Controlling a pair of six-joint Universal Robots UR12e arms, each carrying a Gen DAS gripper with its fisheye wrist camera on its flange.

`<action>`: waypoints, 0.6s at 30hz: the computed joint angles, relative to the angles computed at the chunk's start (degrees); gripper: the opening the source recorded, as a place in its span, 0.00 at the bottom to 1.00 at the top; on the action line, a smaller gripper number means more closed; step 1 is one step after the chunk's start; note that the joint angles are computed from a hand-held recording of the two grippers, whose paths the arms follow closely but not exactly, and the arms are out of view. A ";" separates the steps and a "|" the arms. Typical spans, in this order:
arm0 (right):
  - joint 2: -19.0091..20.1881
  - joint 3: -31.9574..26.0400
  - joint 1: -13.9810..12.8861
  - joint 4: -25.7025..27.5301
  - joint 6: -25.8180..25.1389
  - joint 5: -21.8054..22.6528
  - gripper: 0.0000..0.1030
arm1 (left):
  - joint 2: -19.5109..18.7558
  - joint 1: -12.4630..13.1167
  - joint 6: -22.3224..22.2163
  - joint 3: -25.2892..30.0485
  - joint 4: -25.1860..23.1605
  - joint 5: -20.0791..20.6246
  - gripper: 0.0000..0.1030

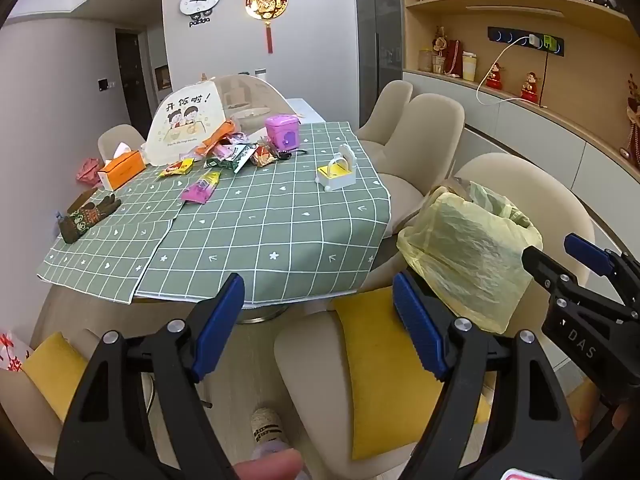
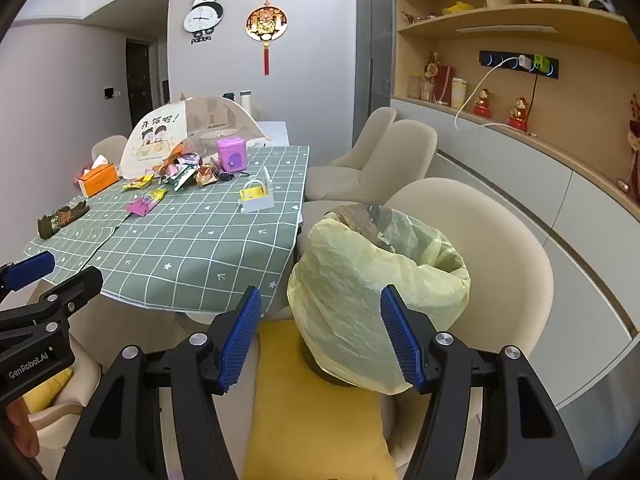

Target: Collect trash

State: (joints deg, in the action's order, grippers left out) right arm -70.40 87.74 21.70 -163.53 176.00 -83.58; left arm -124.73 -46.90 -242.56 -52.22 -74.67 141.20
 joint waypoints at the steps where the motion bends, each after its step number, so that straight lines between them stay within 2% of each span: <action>1: -0.01 0.23 0.18 -0.90 -0.81 -0.69 0.57 | 0.04 0.02 0.29 -0.11 0.31 -0.26 0.71; 4: -0.11 0.55 0.15 -1.19 -0.55 -0.67 0.57 | 0.95 0.06 0.44 -1.49 1.60 -0.15 0.71; 9: -0.82 1.45 -0.29 -1.25 -0.90 -0.27 0.57 | 0.52 -0.45 -1.24 -0.69 0.14 0.18 0.71; 18: -0.82 1.48 -0.39 -1.74 0.16 -0.40 0.57 | 0.49 -0.39 -0.26 -0.74 0.53 -0.91 0.71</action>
